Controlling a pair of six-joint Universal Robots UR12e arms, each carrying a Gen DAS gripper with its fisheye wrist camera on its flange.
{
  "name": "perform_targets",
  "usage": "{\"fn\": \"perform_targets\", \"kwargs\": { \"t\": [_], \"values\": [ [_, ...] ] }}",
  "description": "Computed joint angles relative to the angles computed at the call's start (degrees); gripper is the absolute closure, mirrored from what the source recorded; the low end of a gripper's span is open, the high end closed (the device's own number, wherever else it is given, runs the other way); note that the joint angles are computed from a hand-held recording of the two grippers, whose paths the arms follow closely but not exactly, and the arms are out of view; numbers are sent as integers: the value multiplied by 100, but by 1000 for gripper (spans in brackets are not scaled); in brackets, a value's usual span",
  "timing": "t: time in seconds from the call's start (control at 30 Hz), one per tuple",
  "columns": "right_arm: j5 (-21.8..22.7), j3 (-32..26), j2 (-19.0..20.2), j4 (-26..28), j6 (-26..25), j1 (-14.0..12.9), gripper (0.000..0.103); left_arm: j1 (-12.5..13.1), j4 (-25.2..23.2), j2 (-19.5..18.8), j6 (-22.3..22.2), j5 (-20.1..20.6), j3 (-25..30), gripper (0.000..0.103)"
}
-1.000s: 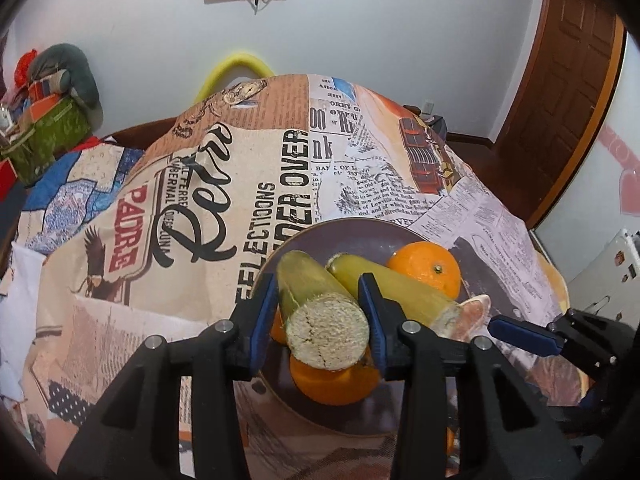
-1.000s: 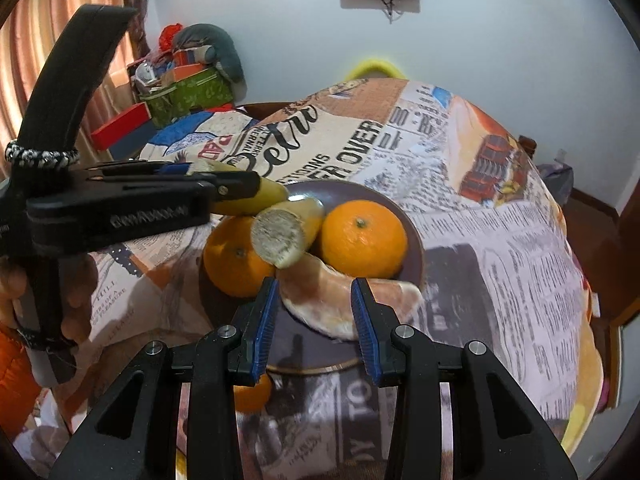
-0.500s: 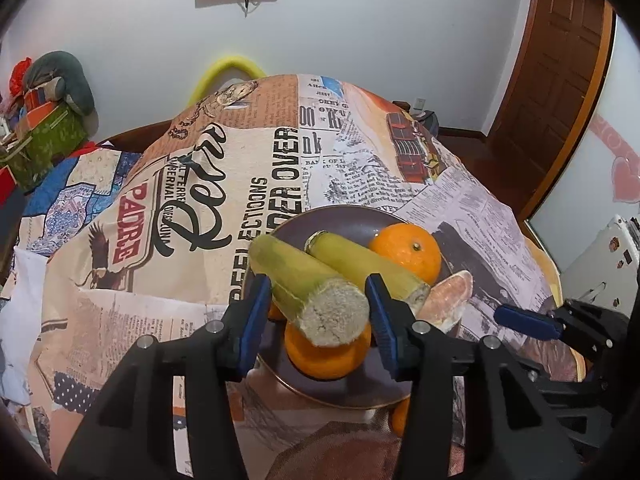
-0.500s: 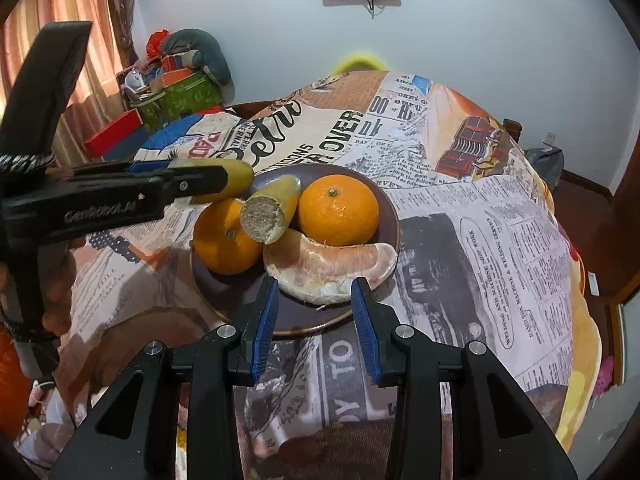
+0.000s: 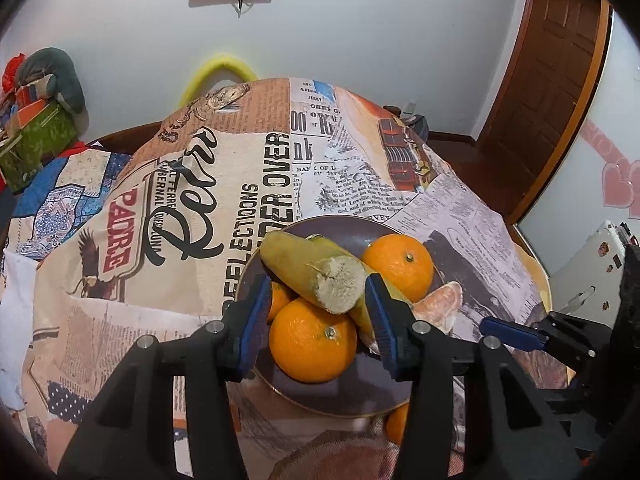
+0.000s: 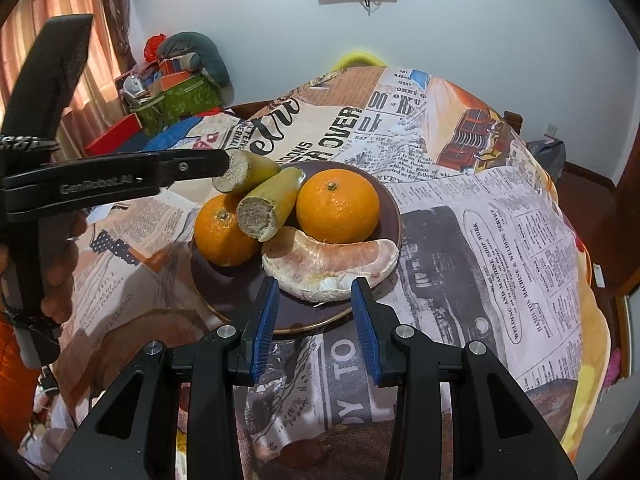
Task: Organize fruits
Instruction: 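Lower both pieces onto the plate and open both tools, then grasp the pink pomelo segment with the left tool while the right tool moves toward a brown date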
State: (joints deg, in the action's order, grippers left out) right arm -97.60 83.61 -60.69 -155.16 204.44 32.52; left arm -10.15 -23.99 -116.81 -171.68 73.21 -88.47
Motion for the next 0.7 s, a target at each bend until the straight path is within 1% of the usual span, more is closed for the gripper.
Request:
{"fn": "perform_targets", "kwargs": {
  "t": [0.13,0.2,0.27,0.3,0.33,0.43,0.5,0.63,0.7],
  "values": [
    [-7,-4,-8,43,0,22,69,2,97,124,92,41,-146,56],
    [-59,1,-25,62,-17,51,68,10,174,208,121,57,-255,53],
    [-42,38,-65,38,23,69,63,29,229,301,108,24,-378,52],
    [-60,53,-81,21,49,80,56,38,237,346,112,8,-435,52],
    [-112,80,-106,-4,82,104,52,43,231,391,127,-1,-489,52],
    [-219,138,-168,4,130,166,52,57,231,543,182,-26,-693,51],
    [-259,172,-213,56,162,204,50,64,227,654,232,-40,-850,47],
    [-440,283,-319,114,241,295,47,75,168,861,369,-44,-1150,45],
    [-484,353,-384,138,305,324,47,86,119,960,380,-59,-1301,40]
  ]
}}
